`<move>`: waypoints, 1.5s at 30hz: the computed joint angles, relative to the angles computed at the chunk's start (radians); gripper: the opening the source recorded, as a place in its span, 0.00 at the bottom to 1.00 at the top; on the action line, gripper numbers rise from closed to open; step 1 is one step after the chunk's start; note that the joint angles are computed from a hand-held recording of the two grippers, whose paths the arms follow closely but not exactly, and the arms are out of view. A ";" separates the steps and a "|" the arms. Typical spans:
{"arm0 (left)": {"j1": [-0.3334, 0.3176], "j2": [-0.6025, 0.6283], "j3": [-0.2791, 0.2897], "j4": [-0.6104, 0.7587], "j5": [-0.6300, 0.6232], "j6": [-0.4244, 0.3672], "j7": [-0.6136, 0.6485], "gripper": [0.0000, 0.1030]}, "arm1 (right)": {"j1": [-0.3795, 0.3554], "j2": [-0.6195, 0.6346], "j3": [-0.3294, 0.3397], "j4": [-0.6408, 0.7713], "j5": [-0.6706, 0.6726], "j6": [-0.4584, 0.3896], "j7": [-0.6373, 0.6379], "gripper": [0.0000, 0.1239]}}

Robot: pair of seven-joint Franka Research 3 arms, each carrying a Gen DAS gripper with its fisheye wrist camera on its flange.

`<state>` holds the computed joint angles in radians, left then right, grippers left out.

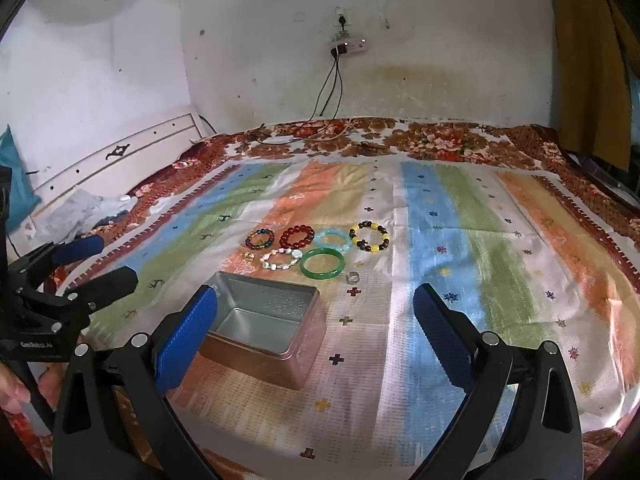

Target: Organize jewelry

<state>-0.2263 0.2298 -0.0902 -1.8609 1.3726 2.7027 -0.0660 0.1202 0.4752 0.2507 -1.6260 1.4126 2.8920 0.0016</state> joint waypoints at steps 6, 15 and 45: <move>-0.001 -0.012 -0.005 -0.011 -0.025 -0.024 0.035 0.95 | 0.004 0.006 0.004 0.008 0.014 0.021 -0.029 0.80; 0.004 0.008 0.006 0.002 -0.028 0.020 0.022 0.95 | 0.006 0.007 0.000 0.010 0.001 0.018 -0.011 0.80; -0.003 0.014 0.008 0.004 -0.130 -0.020 0.088 0.95 | -0.002 0.009 0.012 0.004 -0.021 0.033 -0.007 0.80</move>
<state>-0.2293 0.2441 -0.0826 -1.8570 1.2427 2.6823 0.0219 0.1182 0.4843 0.2626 -1.6218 1.3917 2.9253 -0.0056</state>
